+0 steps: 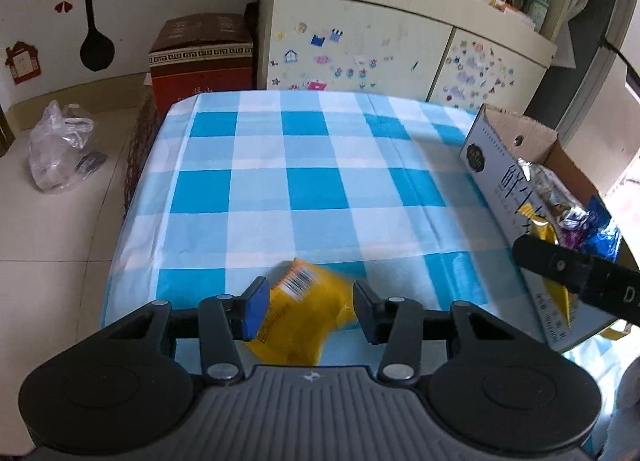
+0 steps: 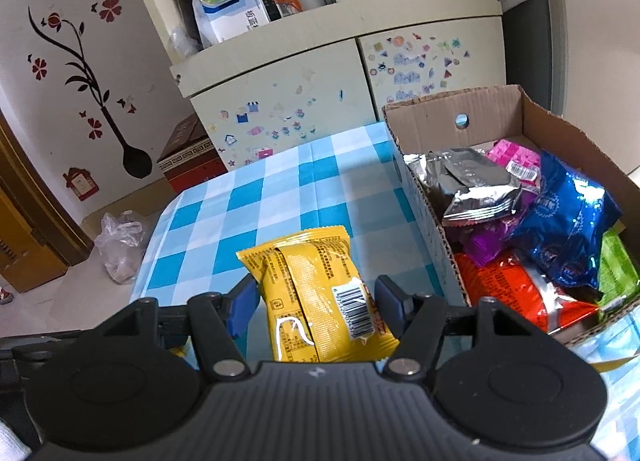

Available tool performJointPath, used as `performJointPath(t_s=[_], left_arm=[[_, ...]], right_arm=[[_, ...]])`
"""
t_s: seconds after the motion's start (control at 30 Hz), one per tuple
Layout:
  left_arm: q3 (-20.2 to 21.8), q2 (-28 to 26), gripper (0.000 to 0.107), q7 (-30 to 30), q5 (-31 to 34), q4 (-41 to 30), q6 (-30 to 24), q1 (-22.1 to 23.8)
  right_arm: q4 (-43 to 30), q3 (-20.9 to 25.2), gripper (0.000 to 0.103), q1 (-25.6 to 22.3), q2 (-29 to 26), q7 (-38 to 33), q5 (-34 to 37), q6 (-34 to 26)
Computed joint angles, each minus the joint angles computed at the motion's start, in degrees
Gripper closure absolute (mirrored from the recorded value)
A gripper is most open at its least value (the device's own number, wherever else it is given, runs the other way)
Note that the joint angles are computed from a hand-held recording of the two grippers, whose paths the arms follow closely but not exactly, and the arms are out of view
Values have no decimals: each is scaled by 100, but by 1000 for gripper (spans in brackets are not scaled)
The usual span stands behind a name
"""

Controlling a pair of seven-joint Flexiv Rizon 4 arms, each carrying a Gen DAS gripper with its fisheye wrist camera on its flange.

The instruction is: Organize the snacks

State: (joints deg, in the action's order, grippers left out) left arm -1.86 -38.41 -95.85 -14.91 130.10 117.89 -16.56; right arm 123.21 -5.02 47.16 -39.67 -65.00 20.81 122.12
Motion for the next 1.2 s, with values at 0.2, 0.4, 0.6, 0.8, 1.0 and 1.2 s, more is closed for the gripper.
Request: performJointPath(t_s=[0.2, 0.4, 0.6, 0.8, 1.0, 1.2], left_arm=[[75, 31, 53, -81, -165, 78, -14, -71], [73, -68, 36, 34, -34, -59, -280, 24], [1031, -288, 25, 1235, -303, -503, -887, -1079], [777, -477, 26, 1212, -432, -648, -950, -765], [334, -490, 40, 1018, -199, -586, -715, -366], [868, -441, 38, 803, -737, -454, -779, -1046]], right_arm=[[205, 99, 39, -139, 120, -41, 35, 156], [330, 255, 39, -370, 159, -27, 8, 329], [390, 380, 39, -564, 92, 17, -43, 431], [307, 284, 39, -435, 31, -117, -6, 394], [282, 388, 41, -484, -2, -316, -226, 458], [648, 589, 45, -723, 156, -294, -365, 601]])
